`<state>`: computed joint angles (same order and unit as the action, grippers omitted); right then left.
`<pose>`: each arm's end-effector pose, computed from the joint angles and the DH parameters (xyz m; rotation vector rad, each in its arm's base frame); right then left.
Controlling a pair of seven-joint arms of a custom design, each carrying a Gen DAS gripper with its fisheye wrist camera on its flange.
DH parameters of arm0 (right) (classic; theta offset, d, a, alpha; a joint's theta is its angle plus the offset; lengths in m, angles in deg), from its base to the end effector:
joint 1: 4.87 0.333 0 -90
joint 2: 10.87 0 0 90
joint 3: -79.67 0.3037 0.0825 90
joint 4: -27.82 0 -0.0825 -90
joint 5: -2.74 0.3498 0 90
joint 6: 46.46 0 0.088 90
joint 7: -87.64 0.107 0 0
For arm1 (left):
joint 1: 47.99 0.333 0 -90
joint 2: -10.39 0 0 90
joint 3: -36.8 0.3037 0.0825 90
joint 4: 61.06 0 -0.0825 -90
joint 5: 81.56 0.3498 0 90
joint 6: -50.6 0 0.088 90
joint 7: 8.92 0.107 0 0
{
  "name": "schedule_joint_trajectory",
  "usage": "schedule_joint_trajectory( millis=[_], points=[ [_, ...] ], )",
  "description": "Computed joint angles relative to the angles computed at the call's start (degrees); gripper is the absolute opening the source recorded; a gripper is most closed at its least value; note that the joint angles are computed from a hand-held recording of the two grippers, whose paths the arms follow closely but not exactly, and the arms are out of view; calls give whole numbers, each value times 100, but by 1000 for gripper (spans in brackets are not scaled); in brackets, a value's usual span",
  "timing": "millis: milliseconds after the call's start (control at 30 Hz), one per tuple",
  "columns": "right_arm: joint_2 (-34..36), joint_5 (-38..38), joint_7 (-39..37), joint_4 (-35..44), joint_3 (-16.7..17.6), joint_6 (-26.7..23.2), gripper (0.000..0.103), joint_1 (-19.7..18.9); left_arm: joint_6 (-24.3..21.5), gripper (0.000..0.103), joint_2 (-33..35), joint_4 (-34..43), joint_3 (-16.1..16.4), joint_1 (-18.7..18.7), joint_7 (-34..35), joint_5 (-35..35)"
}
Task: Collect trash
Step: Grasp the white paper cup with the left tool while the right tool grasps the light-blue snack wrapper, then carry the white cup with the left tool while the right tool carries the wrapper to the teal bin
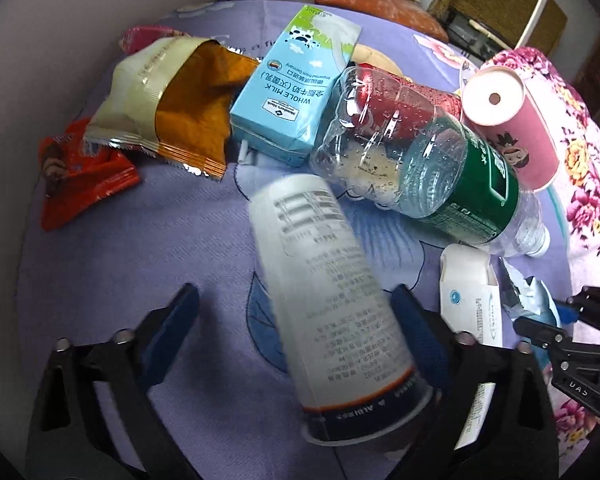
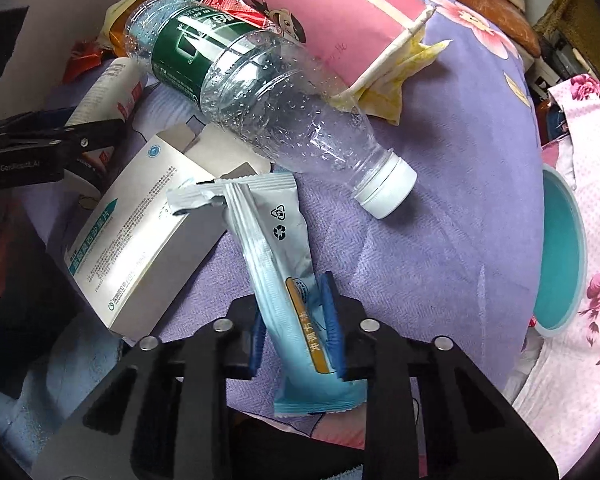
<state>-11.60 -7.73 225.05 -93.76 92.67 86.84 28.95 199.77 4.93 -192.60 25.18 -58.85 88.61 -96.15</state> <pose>0.3651 0.3848 0.4438 -2.1612 1.9532 -0.2062 0.4701 -0.1906 0.4385 -1.7138 2.4095 -0.6166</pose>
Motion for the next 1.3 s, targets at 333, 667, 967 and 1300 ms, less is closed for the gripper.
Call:
schedule_joint_trajectory(
  millis=[333,667,967,1300],
  points=[
    [-917,224,567,-900,-24,814,18,-94,333,53,-710,-513,-71,78,-678,584],
    [-1728,-273,1427,-1532,-40,1534,18,-503,312,52,-996,-79,78,-461,353,-462],
    [-3005,-643,2356,-2595,-137,1651,18,-1123,565,49,309,1312,-583,-885,193,221],
    [-3021,-165,2075,-3127,-436,2181,18,-985,527,58,-76,571,-382,-938,495,-104]
  ],
)
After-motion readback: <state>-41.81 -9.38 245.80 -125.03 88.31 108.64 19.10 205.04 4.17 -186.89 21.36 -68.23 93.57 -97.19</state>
